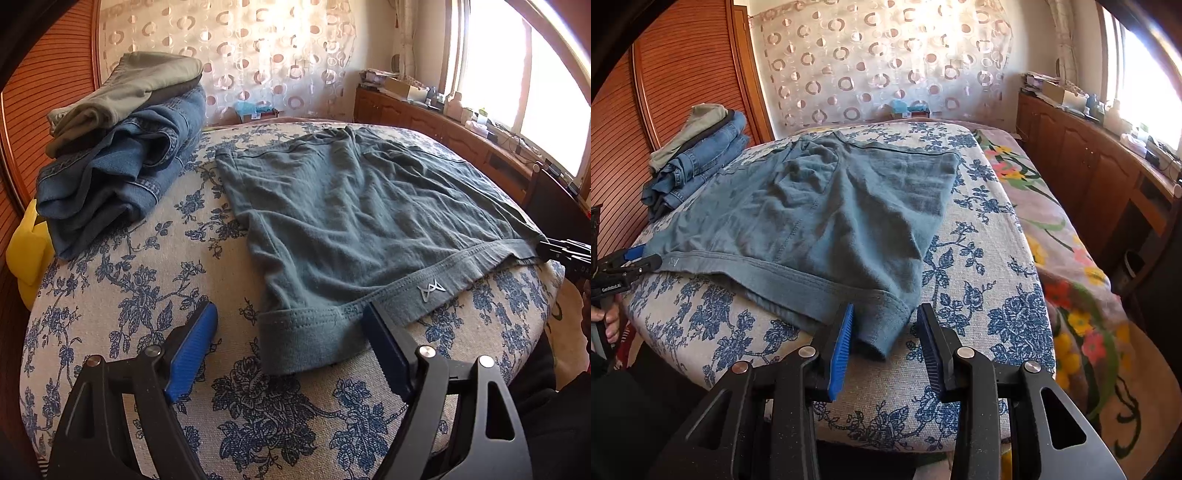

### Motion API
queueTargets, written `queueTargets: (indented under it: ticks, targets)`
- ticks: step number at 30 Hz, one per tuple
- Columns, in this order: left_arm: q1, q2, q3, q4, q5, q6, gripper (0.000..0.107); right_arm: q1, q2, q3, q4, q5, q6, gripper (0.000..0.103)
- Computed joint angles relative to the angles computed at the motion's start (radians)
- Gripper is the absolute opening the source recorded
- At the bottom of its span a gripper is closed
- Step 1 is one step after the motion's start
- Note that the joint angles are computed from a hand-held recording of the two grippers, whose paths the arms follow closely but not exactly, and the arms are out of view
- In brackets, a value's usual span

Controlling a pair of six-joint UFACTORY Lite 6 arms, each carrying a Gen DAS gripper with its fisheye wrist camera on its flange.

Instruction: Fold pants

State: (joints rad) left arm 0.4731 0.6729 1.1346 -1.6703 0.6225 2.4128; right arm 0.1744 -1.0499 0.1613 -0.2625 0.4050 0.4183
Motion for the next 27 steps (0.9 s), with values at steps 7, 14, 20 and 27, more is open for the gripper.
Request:
queueTargets:
  ticks: [7, 14, 20, 27]
  targets:
    - [-0.002, -0.007, -0.001, 0.016, -0.017, -0.024, 0.082, -0.034, 0.024, 0.039, 0.102, -0.033, -0.125, 0.015]
    - [0.021, -0.02, 0.002, 0.058, -0.01, -0.085, 0.082, 0.088, 0.133, 0.112, -0.152, -0.084, 0.154, 0.013]
    - [0.044, -0.054, -0.006, 0.061, 0.015, -0.095, 0.082, 0.153, 0.284, 0.18, -0.321, -0.17, 0.327, 0.012]
    - [0.072, -0.056, 0.014, 0.074, 0.035, -0.113, 0.082, 0.24, 0.502, 0.294, -0.736, -0.251, 0.738, 0.012]
